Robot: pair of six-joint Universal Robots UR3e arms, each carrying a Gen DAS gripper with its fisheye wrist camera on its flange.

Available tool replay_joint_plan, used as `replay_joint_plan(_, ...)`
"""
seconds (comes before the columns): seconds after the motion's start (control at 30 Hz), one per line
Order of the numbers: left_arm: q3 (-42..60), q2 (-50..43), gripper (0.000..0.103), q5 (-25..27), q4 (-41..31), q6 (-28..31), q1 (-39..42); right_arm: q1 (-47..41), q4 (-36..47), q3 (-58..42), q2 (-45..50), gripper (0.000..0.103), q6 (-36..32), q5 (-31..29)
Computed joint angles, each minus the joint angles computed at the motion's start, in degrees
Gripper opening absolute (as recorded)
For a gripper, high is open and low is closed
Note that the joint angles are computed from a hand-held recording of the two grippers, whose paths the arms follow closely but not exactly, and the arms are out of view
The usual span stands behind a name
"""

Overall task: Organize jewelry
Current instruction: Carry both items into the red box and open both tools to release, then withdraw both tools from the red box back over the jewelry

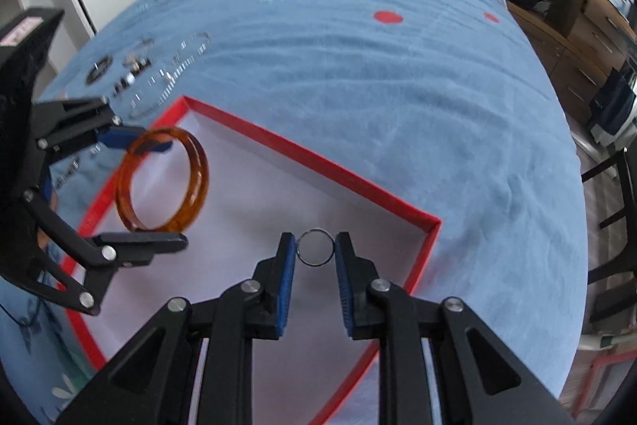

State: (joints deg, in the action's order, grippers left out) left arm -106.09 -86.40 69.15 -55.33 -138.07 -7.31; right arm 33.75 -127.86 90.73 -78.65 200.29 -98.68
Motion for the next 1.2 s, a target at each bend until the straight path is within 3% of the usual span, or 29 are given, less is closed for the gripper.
replay_joint_plan(0.17, -3.96, -0.37, 0.075, 2.91, 5.45, -0.81, -2.19, 1.18, 4.31, -4.86, 4.19, 0.02, -3.72, -1.22)
replay_joint_plan(0.57, -3.74, 0.19, 0.076, 0.94, 2.84, 2.95, -0.38, 0.73, 9.55, -9.3, 5.62, 0.021, -7.01, -0.28)
replay_joint_plan(0.97, -2.2, 0.09, 0.076, 3.0, 0.93, 4.73, -1.56, 2.33, 15.2, -13.83, 7.19, 0.029, -5.02, -1.98)
replay_joint_plan(1.2, -2.63, 4.24, 0.082, 1.23, -1.3, 4.57, 0.17, 4.47, 16.6, -11.17, -0.73, 0.029, 2.19, -6.93)
